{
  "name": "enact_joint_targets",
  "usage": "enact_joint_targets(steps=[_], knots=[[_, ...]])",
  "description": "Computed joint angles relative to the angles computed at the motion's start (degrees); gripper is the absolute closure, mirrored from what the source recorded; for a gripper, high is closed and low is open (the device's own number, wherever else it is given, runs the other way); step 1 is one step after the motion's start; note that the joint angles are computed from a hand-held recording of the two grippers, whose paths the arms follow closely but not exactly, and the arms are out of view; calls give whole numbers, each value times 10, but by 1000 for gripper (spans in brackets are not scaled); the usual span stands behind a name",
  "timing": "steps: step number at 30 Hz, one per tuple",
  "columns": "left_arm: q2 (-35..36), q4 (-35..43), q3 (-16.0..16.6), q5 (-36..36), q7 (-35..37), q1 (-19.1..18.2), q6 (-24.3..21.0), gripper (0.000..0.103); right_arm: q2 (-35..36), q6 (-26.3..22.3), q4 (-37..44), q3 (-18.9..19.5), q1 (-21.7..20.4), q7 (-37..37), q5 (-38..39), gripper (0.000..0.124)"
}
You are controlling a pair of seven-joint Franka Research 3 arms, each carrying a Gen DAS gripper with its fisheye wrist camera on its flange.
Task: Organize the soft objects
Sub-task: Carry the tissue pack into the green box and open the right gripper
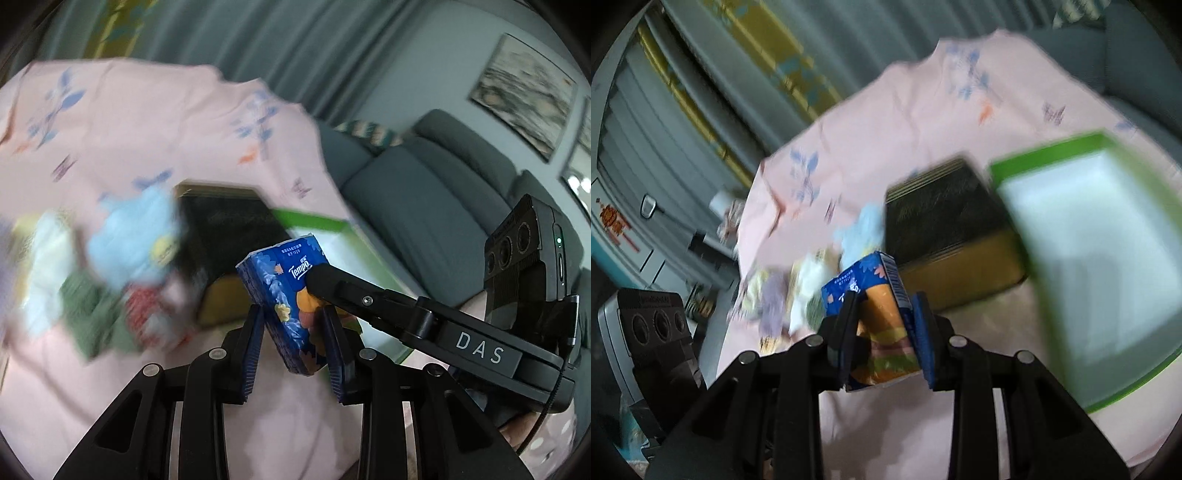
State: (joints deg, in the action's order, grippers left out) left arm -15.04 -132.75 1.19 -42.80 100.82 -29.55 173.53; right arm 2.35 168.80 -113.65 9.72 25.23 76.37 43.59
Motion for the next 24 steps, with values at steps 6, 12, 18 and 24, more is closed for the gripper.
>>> enact_joint_targets(steps=[6,12,18,24], knots=[[101,139,19,-108,140,-36,-39,72,-5,73,-17,-23,-16,89,-82,94],[174,216,-27,-70,133,0,-97,72,-15,105,-63,-36,-42,145,-86,95],[207,242,-67,-4,82,29,-115,72,-18,97,-83,-47,-57,254,-171,95],[204,230,-103,48,29,59,-102,72,-27,87,-103,-52,-71,380,-290,67]])
